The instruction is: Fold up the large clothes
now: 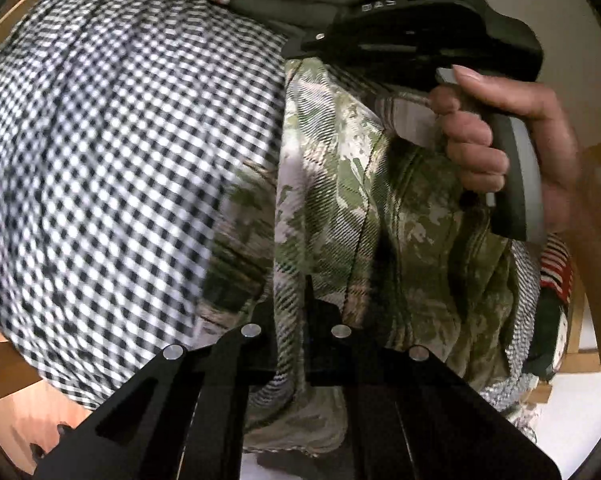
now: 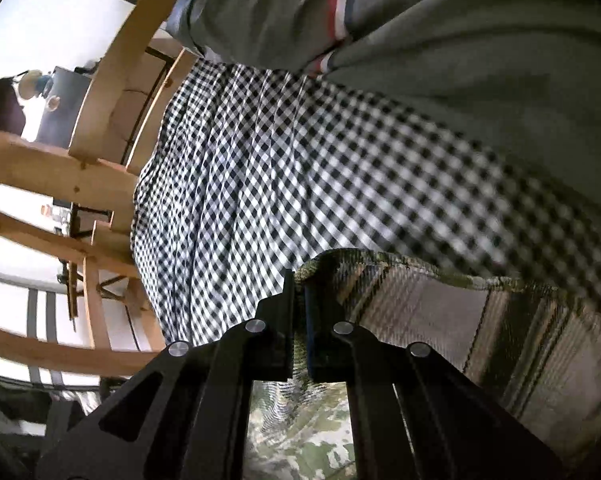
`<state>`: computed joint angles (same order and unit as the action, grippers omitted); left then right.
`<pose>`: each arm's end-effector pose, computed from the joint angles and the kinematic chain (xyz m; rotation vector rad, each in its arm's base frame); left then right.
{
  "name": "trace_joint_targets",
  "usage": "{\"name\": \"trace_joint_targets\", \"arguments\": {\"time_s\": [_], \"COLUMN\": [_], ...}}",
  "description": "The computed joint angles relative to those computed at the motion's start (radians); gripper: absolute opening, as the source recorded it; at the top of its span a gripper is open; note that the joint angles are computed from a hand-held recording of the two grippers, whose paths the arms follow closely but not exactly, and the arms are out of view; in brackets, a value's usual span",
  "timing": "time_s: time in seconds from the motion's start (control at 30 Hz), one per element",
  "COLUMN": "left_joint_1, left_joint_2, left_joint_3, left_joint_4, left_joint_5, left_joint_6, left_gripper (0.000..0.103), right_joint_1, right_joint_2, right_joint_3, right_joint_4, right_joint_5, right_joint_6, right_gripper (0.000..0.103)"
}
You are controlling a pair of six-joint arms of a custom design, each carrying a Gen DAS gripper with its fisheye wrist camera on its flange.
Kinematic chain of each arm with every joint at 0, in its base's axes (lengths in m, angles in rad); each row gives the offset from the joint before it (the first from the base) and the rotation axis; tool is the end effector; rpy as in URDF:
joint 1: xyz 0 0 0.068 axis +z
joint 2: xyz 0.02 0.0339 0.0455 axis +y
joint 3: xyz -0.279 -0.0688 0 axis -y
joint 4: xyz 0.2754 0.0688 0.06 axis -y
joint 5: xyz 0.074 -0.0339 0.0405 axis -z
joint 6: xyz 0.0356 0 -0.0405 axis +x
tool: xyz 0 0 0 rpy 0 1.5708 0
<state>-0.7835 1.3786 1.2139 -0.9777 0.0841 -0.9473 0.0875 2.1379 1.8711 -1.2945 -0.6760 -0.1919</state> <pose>0.2060 -0.2094 0.3018 -0.2090 2.8678 -0.5546 0.4486 0.0617 0.2323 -0.4119 2.8943 1.0254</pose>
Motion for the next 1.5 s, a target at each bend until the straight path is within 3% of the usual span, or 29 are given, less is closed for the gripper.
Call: {"name": "trace_joint_targets", "arguments": {"time_s": [0.13,0.27,0.3,0.33,0.37,0.4,0.43,0.5,0.57,0.6,0.67,0.73,0.83,0.87,0.97,1.03,1.1,1.17,1.2,1.23,1.3,1.43,1.5], "left_joint_1": [0.069,0.011,-0.027,-0.016,-0.030,-0.049,-0.074,-0.047,0.028,0.040,0.080,0.095,0.075,0.039,-0.027,-0.066,-0.075,-0.075,-0.078,-0.079,-0.061,0.001,0.038], "left_joint_2": [-0.027,-0.012,-0.018,-0.039,-0.062,-0.073,-0.094,-0.137,-0.145,-0.156,-0.165,-0.154,-0.078,-0.018,0.145,0.225,0.233,0.216,0.212,0.206,0.197,0.153,0.122], "left_joint_3": [-0.102,-0.132,-0.150,-0.184,-0.200,-0.198,-0.197,-0.198,-0.136,-0.104,-0.043,0.000,0.028,0.032,0.068,0.079,0.031,0.029,0.035,0.043,0.045,0.046,0.040], "left_joint_4": [0.036,0.053,0.056,0.078,0.073,0.054,0.032,-0.011,-0.078,-0.105,-0.085,-0.028,0.115,0.176,0.190,0.163,0.187,0.156,0.133,0.102,0.051,0.047,0.088], "left_joint_5": [-0.003,-0.056,-0.073,-0.066,-0.074,-0.087,-0.102,-0.121,-0.183,-0.225,-0.261,-0.194,0.050,0.123,0.188,0.171,0.140,0.092,0.056,0.007,-0.073,-0.132,-0.172], "left_joint_6": [0.013,-0.064,-0.116,-0.138,-0.169,-0.191,-0.213,-0.174,-0.086,-0.068,0.019,0.088,0.138,0.135,0.154,0.147,0.125,0.106,0.107,0.116,0.161,0.193,0.241], "left_gripper": [0.004,0.008,0.011,0.016,0.020,0.023,0.028,0.035,0.062,0.066,0.070,0.081,0.082,0.082,0.082,0.082,0.082,0.082,0.082,0.082,0.082,0.082,0.082], "right_joint_1": [0.070,0.119,0.122,0.117,0.100,0.077,0.042,-0.051,-0.168,-0.244,-0.414,-0.573,-0.822,-0.884,-0.975,-0.950,-0.922,-0.897,-0.876,-0.859,-0.837,-0.829,-0.866], "right_joint_2": [0.068,0.108,0.099,0.062,0.012,-0.039,-0.103,-0.184,-0.245,-0.273,-0.312,-0.327,-0.307,-0.297,-0.346,-0.374,-0.324,-0.251,-0.191,-0.123,-0.063,-0.023,0.030], "right_joint_3": [-0.037,-0.027,-0.008,-0.004,-0.006,-0.013,-0.018,0.029,0.050,0.053,0.035,-0.017,-0.109,-0.127,-0.257,-0.335,-0.321,-0.272,-0.221,-0.153,-0.081,0.014,0.132], "right_joint_4": [0.097,0.098,0.082,0.093,0.114,0.139,0.163,0.114,0.054,0.013,-0.076,-0.095,-0.076,-0.074,0.032,0.119,0.122,0.123,0.089,0.025,-0.036,-0.119,-0.196], "right_joint_5": [0.057,0.162,0.180,0.191,0.165,0.138,0.120,0.118,0.117,0.138,0.245,0.378,0.456,0.433,0.341,0.343,0.280,0.249,0.250,0.244,0.227,0.195,0.094], "right_joint_6": [0.106,0.118,0.129,0.136,0.141,0.150,0.151,0.094,0.024,-0.028,-0.181,-0.302,-0.464,-0.516,-0.688,-0.725,-0.713,-0.673,-0.650,-0.638,-0.660,-0.700,-0.663], "right_gripper": [0.005,0.007,0.017,0.042,0.060,0.090,0.095,0.095,0.099,0.100,0.100,0.100,0.099,0.099,0.099,0.099,0.098,0.078,0.049,0.029,0.009,0.007,0.007]}}
